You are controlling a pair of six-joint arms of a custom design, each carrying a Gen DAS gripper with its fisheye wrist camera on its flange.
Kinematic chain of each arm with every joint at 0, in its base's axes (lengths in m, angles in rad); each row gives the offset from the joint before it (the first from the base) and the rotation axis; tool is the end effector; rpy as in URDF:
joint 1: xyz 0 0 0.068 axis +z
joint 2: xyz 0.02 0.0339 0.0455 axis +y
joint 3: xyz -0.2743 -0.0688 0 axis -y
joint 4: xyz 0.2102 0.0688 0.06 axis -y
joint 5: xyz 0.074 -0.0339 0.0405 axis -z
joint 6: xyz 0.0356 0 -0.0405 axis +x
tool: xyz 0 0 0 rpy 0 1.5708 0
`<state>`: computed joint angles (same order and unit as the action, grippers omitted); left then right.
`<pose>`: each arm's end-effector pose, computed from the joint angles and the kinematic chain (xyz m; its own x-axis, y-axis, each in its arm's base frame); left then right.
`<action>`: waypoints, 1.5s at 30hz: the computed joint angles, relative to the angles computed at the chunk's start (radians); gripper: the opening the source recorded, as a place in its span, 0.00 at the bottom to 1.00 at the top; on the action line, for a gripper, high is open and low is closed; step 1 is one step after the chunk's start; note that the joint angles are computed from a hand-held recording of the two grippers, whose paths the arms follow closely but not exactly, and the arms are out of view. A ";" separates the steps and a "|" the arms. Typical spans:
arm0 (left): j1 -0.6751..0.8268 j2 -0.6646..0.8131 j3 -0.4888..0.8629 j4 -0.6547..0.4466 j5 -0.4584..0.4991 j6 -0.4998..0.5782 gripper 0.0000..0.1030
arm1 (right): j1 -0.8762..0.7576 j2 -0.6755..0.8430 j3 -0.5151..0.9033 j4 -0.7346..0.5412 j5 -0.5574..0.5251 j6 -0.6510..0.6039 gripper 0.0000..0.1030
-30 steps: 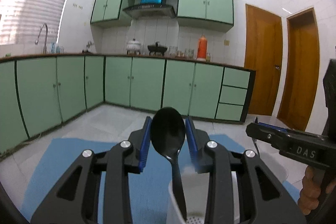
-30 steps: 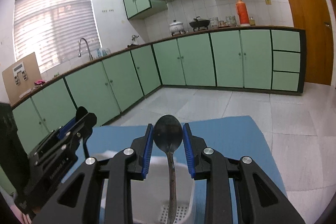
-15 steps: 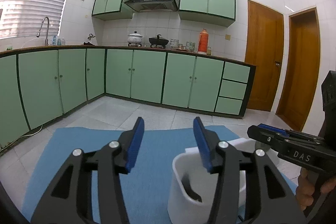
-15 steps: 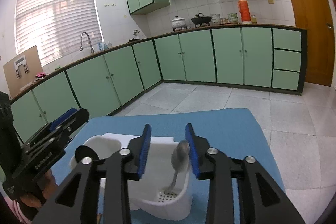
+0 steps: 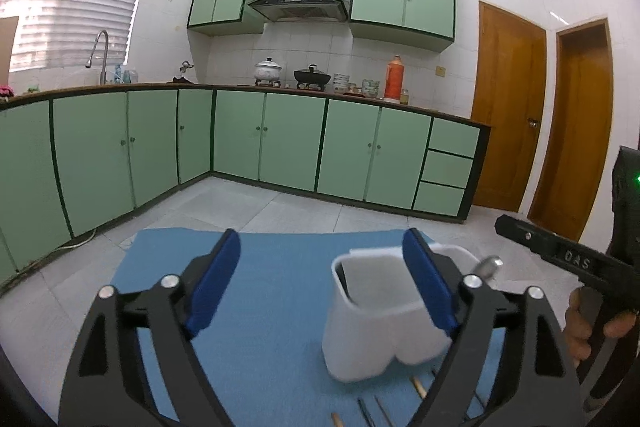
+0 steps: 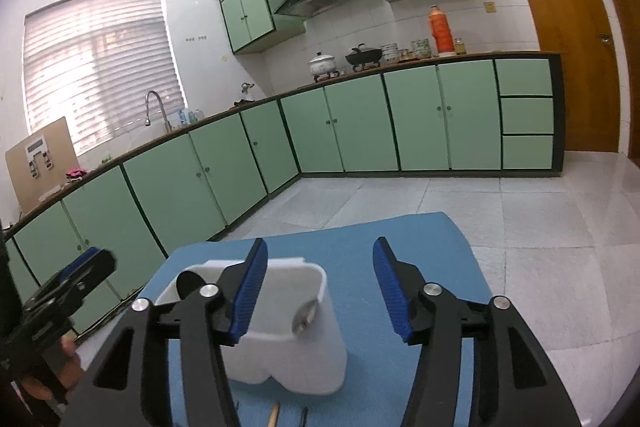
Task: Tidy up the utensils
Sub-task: 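Open both tools to drop the spoons into the holder, then grasp the large silver spoon with the left tool while the right tool grasps the small one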
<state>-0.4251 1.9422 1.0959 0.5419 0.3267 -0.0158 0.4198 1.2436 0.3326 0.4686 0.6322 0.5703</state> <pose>0.3657 -0.1781 0.2192 -0.2836 0.1120 -0.9524 0.6651 0.7384 -0.1112 0.1921 0.0627 0.2000 -0.2433 0.3684 -0.8973 0.3448 0.8975 0.2750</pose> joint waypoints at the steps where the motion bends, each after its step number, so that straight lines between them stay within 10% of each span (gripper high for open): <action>1: 0.001 -0.025 -0.030 -0.001 -0.004 0.006 0.84 | 0.022 -0.024 -0.012 -0.022 0.026 0.015 0.58; 11: 0.017 -0.153 -0.200 -0.172 -0.047 0.040 0.90 | 0.296 -0.143 -0.061 -0.398 0.284 0.359 0.84; 24: 0.030 -0.048 -0.253 -0.263 -0.143 0.112 0.90 | 0.522 0.053 -0.034 -0.769 0.300 0.877 0.94; 45: 0.017 0.051 -0.116 -0.414 -0.124 0.073 0.69 | 0.489 0.106 -0.087 -0.632 0.232 0.797 0.94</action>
<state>-0.4082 1.9930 0.9802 0.1277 0.2028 0.0571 0.9093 1.3499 0.2456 -0.1630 0.8643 1.3675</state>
